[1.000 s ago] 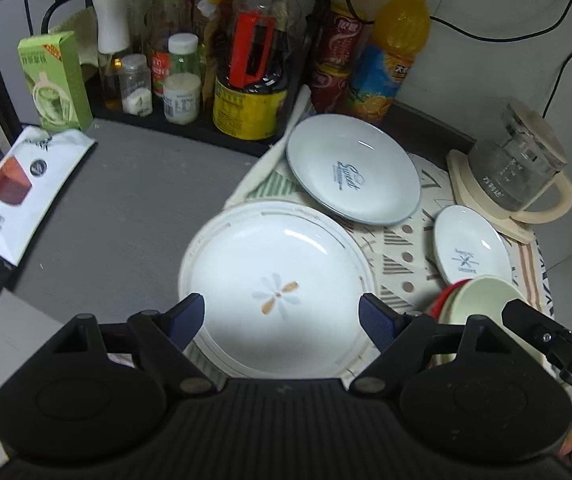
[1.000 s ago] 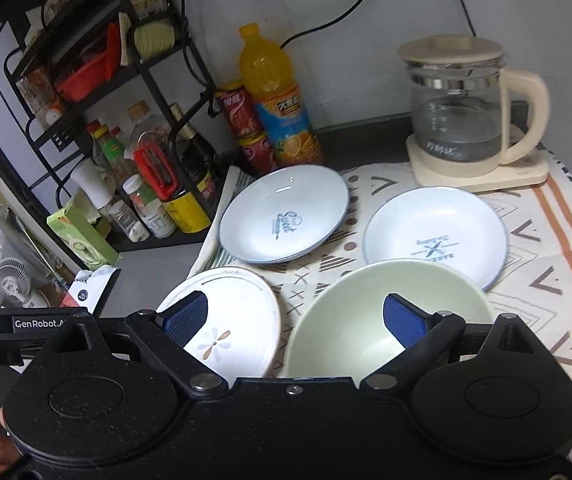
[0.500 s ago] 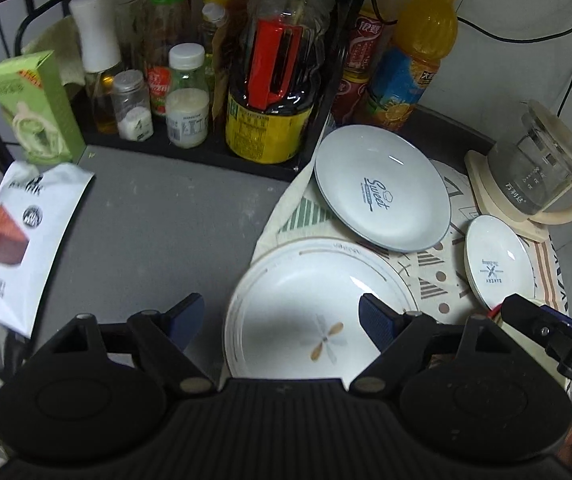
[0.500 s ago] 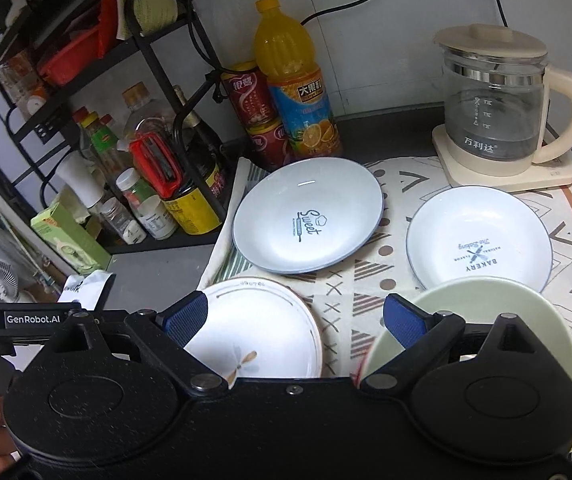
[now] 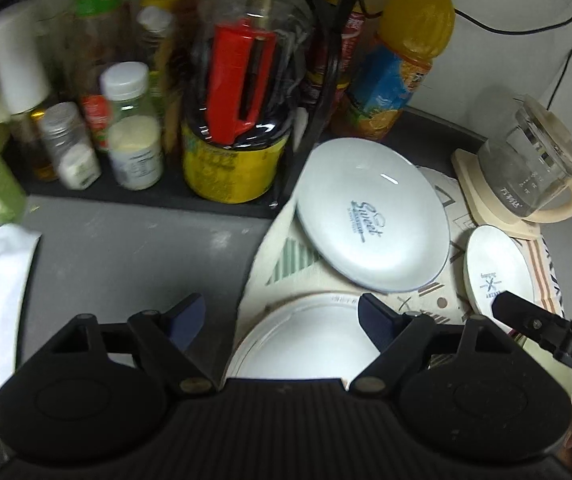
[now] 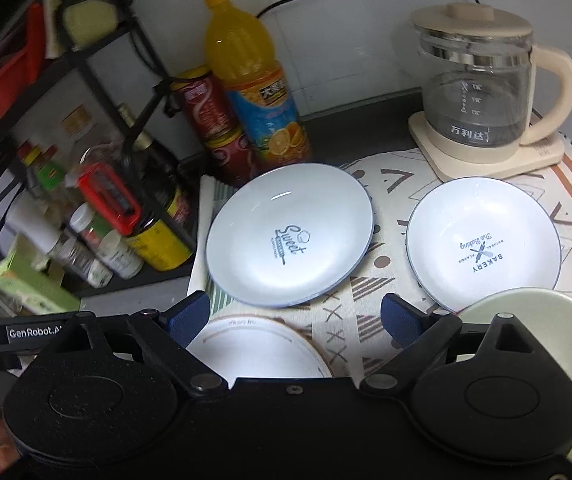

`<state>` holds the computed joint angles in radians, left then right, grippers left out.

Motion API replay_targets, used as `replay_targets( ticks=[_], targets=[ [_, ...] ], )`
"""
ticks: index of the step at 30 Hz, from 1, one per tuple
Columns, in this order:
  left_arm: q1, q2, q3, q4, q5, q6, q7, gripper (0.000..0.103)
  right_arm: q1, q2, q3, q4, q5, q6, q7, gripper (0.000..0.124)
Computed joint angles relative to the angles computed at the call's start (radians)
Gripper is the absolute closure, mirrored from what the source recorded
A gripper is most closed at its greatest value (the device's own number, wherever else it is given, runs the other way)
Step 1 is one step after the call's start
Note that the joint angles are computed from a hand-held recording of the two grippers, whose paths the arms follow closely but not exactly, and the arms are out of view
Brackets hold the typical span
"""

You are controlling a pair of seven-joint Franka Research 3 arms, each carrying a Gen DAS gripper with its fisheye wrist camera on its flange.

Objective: Organize plates and bowls
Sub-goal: 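Close both grippers on the rim of the white 'Sweet' plate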

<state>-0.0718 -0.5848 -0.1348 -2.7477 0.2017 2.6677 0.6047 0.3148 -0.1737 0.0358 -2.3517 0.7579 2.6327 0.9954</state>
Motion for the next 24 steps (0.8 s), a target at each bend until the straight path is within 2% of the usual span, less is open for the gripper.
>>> replay_targets(
  ticks=[5, 11, 15, 17, 19, 24],
  targets=[
    [-0.037, 0.123, 0.071, 0.033, -0.050, 0.101, 0.124, 0.023, -0.008, 0.077, 0.032, 0.038, -0.082, 0.053, 0.179, 0.039],
    [-0.052, 0.251, 0.099, 0.086, -0.122, 0.178, 0.253, 0.028, -0.008, 0.133, 0.042, 0.056, -0.157, 0.107, 0.313, 0.043],
    [-0.052, 0.322, 0.097, 0.128, -0.167, 0.191, 0.328, 0.031, -0.009, 0.166, 0.045, 0.072, -0.196, 0.125, 0.383, 0.045],
    [-0.037, 0.347, 0.082, 0.141, -0.168, 0.199, 0.338, 0.034, -0.008, 0.186, 0.047, 0.085, -0.206, 0.128, 0.406, 0.045],
    [-0.050, 0.376, 0.093, 0.154, -0.214, 0.213, 0.380, 0.039, -0.009, 0.210, 0.048, 0.102, -0.221, 0.125, 0.428, 0.046],
    [-0.046, 0.435, 0.087, 0.187, -0.293, 0.223, 0.443, 0.048, -0.010, 0.270, 0.047, 0.142, -0.287, 0.110, 0.502, 0.053]
  ],
)
